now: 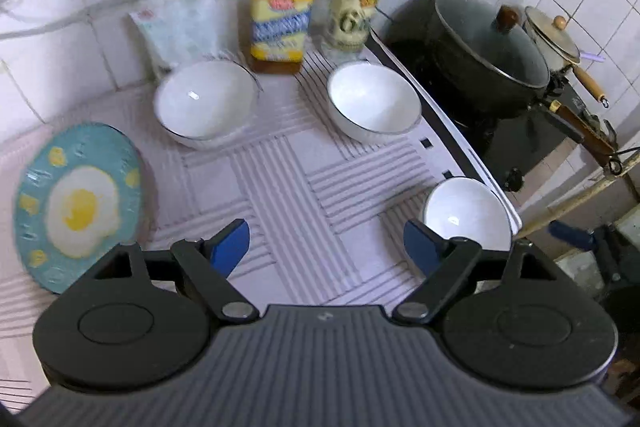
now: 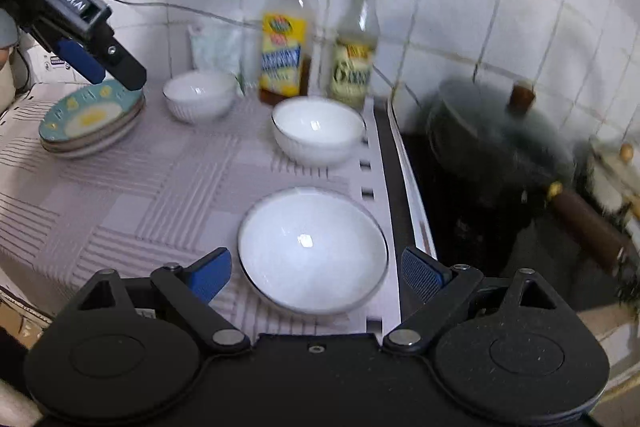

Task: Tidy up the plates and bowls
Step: 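Move the left tool to the white bowl by the stove and grasp its rim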

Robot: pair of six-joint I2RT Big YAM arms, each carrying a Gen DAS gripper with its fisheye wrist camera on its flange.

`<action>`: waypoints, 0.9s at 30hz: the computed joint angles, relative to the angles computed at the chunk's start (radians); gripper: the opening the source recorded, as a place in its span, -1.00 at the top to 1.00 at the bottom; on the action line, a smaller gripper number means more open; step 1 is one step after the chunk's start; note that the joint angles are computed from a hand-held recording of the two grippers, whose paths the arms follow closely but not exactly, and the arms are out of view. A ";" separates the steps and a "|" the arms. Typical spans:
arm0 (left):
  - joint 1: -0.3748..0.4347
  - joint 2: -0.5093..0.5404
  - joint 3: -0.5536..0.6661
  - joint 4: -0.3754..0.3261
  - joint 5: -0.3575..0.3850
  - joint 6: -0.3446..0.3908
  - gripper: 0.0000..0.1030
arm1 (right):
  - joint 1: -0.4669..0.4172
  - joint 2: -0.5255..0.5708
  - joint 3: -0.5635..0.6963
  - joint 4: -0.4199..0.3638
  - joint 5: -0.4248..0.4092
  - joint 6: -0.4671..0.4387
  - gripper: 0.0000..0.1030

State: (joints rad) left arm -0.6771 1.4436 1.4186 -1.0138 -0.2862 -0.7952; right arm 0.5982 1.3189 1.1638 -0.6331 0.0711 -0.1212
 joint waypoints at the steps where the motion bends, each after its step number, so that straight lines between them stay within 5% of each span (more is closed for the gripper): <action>1: 0.003 0.014 0.003 0.008 0.018 -0.010 -0.63 | -0.011 0.003 -0.015 0.011 -0.014 -0.004 -0.83; 11: 0.005 0.155 0.062 0.103 0.140 -0.009 -0.63 | -0.054 0.053 -0.113 0.123 -0.082 -0.035 -0.83; 19: -0.005 0.282 0.138 0.111 0.193 0.043 -0.55 | -0.048 0.097 -0.145 0.242 -0.091 -0.028 -0.83; 23: -0.007 0.326 0.168 0.094 0.202 0.052 -0.19 | -0.053 0.112 -0.159 0.322 -0.104 -0.001 -0.83; 27: -0.004 0.343 0.176 0.089 0.226 0.059 0.50 | -0.052 0.128 -0.163 0.374 -0.127 -0.021 -0.84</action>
State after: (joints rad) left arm -0.6816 1.7867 1.5946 -0.9252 -0.0599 -0.7360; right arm 0.5465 1.4473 1.0004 -0.2586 -0.0563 -0.1424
